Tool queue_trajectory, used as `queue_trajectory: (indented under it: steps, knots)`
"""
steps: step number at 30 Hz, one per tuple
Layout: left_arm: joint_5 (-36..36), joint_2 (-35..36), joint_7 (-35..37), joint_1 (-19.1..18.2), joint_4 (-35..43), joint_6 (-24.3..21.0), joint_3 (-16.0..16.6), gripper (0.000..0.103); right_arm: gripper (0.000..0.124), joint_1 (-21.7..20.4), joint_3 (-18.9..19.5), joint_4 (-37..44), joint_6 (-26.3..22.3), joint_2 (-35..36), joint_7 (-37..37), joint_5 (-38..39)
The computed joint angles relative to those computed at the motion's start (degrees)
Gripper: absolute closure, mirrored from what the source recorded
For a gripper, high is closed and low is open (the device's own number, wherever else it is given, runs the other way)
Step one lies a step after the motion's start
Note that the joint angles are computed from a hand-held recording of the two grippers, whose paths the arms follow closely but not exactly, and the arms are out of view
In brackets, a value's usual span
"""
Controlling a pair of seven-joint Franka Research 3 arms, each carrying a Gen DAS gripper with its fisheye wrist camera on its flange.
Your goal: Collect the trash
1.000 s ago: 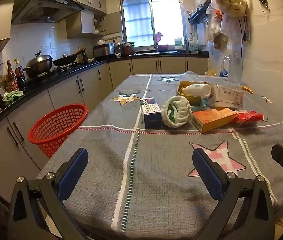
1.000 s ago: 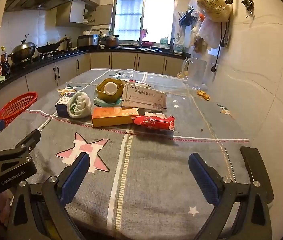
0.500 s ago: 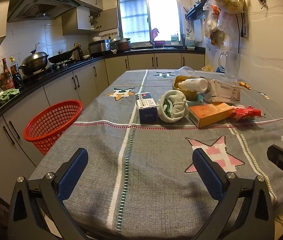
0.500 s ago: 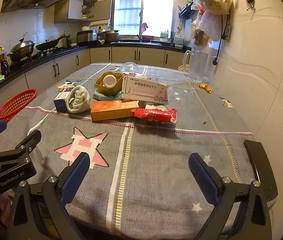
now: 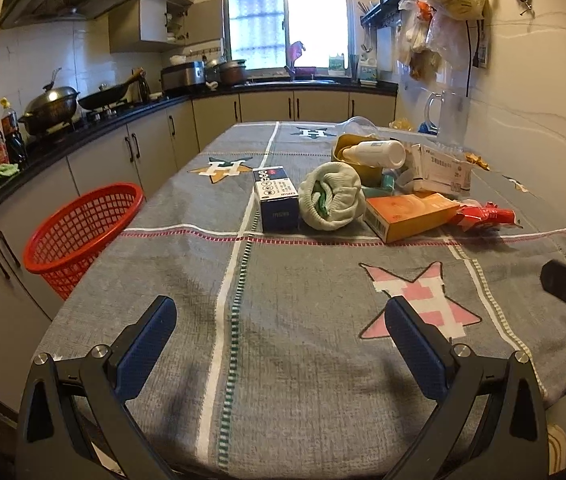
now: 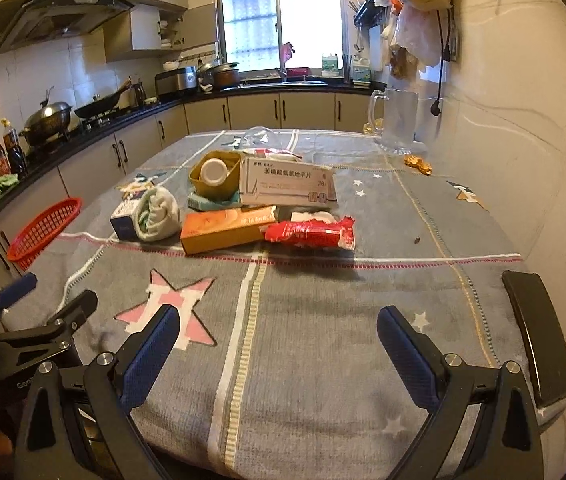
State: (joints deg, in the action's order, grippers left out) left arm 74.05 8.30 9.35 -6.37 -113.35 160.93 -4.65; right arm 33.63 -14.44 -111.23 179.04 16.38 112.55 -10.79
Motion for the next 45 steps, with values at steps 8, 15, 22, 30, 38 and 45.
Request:
queue_trajectory:
  steps: [8,15,22,30,38,45]
  knots:
    - [-15.4,2.5,12.1,2.5,3.2,5.2,0.0,0.000,0.023,-18.8,21.4,5.9,-4.1,2.7,-18.6,17.8]
    - [-45.9,6.5,39.6,9.5,8.3,5.8,-5.9,0.000,0.024,-27.1,28.6,16.7,-14.2,7.9,-28.9,35.8]
    - [-64.6,15.5,52.8,11.8,22.7,-6.2,-8.6,0.006,0.033,-24.0,22.6,26.4,-24.0,13.4,-24.9,39.7]
    - [-69.2,22.5,55.4,8.1,34.2,-13.5,-4.9,0.018,0.035,-24.1,21.8,33.4,-28.9,18.1,-22.5,41.5]
    - [-67.0,28.9,54.8,6.0,45.0,-20.2,-3.0,0.040,0.038,-25.2,22.4,39.9,-33.2,22.7,-19.7,43.7]
    - [-66.1,32.3,55.2,5.0,50.7,-23.2,-2.4,0.045,0.048,-24.8,22.1,45.3,-36.4,26.2,-16.7,42.5]
